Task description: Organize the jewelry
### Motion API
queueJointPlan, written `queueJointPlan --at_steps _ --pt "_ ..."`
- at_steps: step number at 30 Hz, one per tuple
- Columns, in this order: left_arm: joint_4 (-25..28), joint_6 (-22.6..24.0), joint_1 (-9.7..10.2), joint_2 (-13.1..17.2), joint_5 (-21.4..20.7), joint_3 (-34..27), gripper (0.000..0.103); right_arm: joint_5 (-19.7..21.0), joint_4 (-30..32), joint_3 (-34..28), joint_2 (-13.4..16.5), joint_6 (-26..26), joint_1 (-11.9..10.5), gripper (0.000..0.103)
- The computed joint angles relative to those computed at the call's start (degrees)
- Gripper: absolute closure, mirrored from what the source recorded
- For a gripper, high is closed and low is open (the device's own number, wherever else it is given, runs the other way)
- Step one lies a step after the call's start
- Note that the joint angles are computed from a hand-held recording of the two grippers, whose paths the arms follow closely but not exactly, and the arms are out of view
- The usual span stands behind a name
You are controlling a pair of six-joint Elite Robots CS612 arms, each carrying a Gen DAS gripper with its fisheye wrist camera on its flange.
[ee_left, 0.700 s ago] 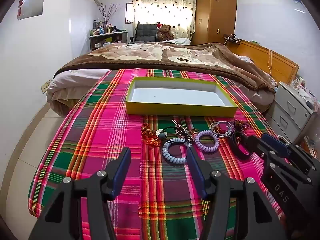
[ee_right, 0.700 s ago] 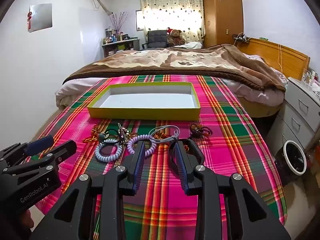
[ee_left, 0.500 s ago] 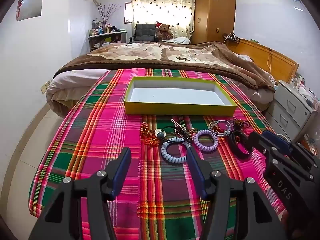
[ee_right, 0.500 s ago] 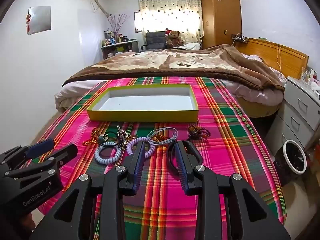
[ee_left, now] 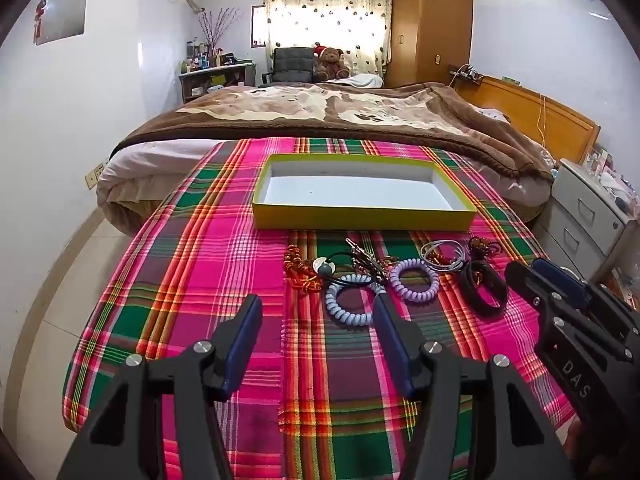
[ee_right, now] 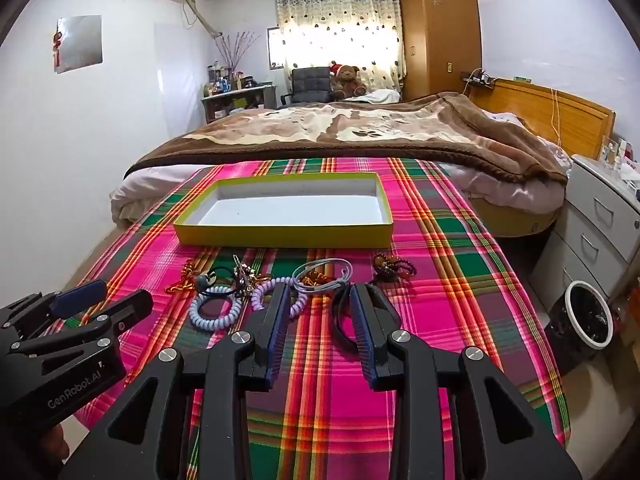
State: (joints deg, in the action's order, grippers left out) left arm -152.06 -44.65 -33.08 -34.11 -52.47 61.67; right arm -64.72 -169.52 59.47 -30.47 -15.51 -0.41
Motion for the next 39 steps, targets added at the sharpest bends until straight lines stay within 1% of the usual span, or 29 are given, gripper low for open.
queueJointPlan --at_steps 12,17,25,39 --pt "1.17 -0.27 -0.02 -0.15 0.33 -0.12 0.044 0.35 -0.25 0.54 -0.31 -0.41 -0.01 0.071" --pt "1.25 0.41 -0.09 -0.03 0.36 -0.33 0.044 0.18 0.06 0.61 -0.39 -0.52 0.07 0.071" --pt "2.14 -0.12 -0.08 -0.05 0.76 -0.42 0.044 0.29 0.25 0.53 -0.28 -0.48 0.1 0.071" --pt "2.07 0.06 -0.01 -0.24 0.63 -0.12 0.044 0.39 0.4 0.35 -0.15 -0.57 0.08 0.071"
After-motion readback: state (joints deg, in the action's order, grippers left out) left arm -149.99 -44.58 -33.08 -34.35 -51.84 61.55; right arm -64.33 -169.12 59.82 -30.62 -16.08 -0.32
